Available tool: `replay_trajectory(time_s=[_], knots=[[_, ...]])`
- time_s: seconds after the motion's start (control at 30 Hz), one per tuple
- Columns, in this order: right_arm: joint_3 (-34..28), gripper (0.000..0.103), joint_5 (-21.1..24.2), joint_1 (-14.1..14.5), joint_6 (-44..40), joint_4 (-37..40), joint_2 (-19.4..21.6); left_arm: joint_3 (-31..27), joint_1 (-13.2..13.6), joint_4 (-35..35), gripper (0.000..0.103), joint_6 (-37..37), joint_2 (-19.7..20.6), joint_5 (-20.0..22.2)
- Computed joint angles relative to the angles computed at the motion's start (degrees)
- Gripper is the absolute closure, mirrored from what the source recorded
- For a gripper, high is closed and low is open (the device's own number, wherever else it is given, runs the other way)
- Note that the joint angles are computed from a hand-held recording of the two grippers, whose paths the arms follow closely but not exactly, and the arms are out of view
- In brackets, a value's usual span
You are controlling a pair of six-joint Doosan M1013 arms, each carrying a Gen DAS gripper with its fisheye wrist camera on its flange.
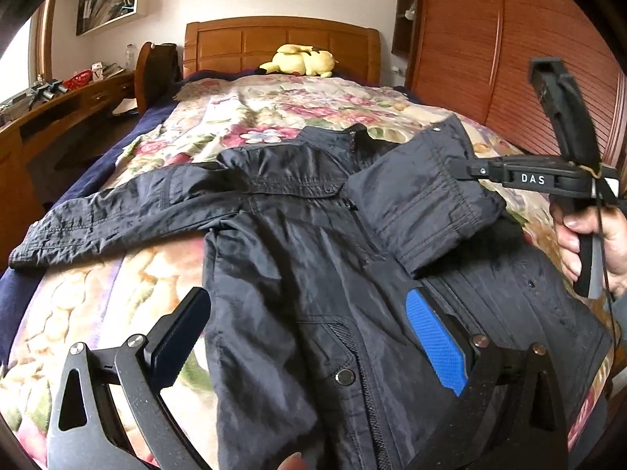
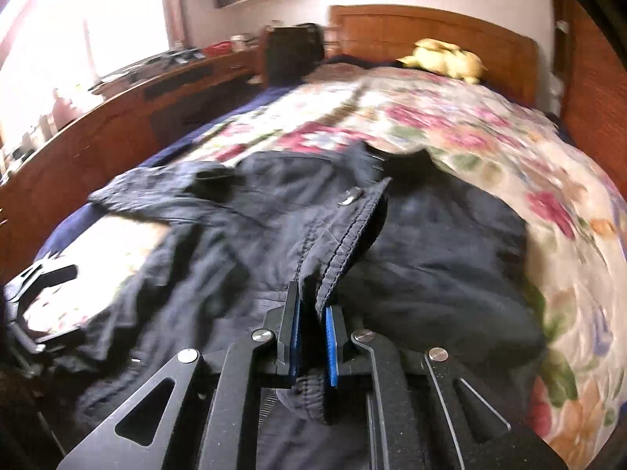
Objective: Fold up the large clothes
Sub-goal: 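Fold the side panel over toward the zipper and release with the right tool, then grasp the other jacket sleeve with the left tool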
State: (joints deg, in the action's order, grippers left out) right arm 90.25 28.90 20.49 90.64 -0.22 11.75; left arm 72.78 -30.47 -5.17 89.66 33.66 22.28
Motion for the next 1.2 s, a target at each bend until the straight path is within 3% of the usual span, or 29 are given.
replay_trajectory(time_s=[0.2, 0.3, 0.37, 0.43, 0.67, 0.73, 0.87, 1.0, 1.07, 1.17, 1.2], knots=[[-2.03, 0.092, -1.33, 1.92, -9.78, 9.62, 1.2, 0.88, 0.57, 0.09, 0.002, -1.02, -0.7, -1.18], [-1.66, 0.091, -0.99, 2.11, -19.06, 18.51, 0.85, 1.36, 0.79, 0.06, 0.002, -1.12, -0.97, -1.65], [-1.15, 0.07, -0.76, 1.72, -20.79, 20.11, 0.05, 1.43, 0.88, 0.85, 0.002, -1.81, -0.99, -1.63], [0.38, 0.064, -1.9, 1.59, -21.01, 19.93, -1.56, 1.32, 0.9, 1.57, 0.002, -2.59, -0.91, -1.45], [5.79, 0.063, -2.93, -0.13, -2.46, 0.42, -4.64, 1.18, 0.77, 2.5, 0.002, -2.51, -0.75, -1.08], [8.13, 0.063, -2.13, -0.79, 7.09, -10.2, -5.3, 1.04, 0.77, 2.22, 0.002, -1.89, -0.57, -0.63], [12.19, 0.063, 0.45, -3.05, 17.36, -21.04, -5.96, 0.79, 0.59, 4.38, 0.003, -3.47, -0.14, -0.25], [15.89, 0.063, -0.67, -6.04, 21.13, -23.05, -6.56, 0.27, 0.11, 8.59, 0.005, -6.77, 0.59, 0.69], [17.02, 0.061, -2.41, -7.7, 17.78, -17.87, -6.63, -0.03, -0.11, 11.08, 0.005, -9.04, 1.08, 1.19], [17.61, 0.042, -3.05, -9.53, 14.47, -12.52, -6.5, -0.48, -0.4, 15.37, 0.006, -13.36, 1.72, 2.19], [17.47, 0.04, -3.21, -9.74, 13.5, -11.43, -6.05, -0.6, -0.47, 16.36, 0.006, -14.48, 1.93, 2.48]])
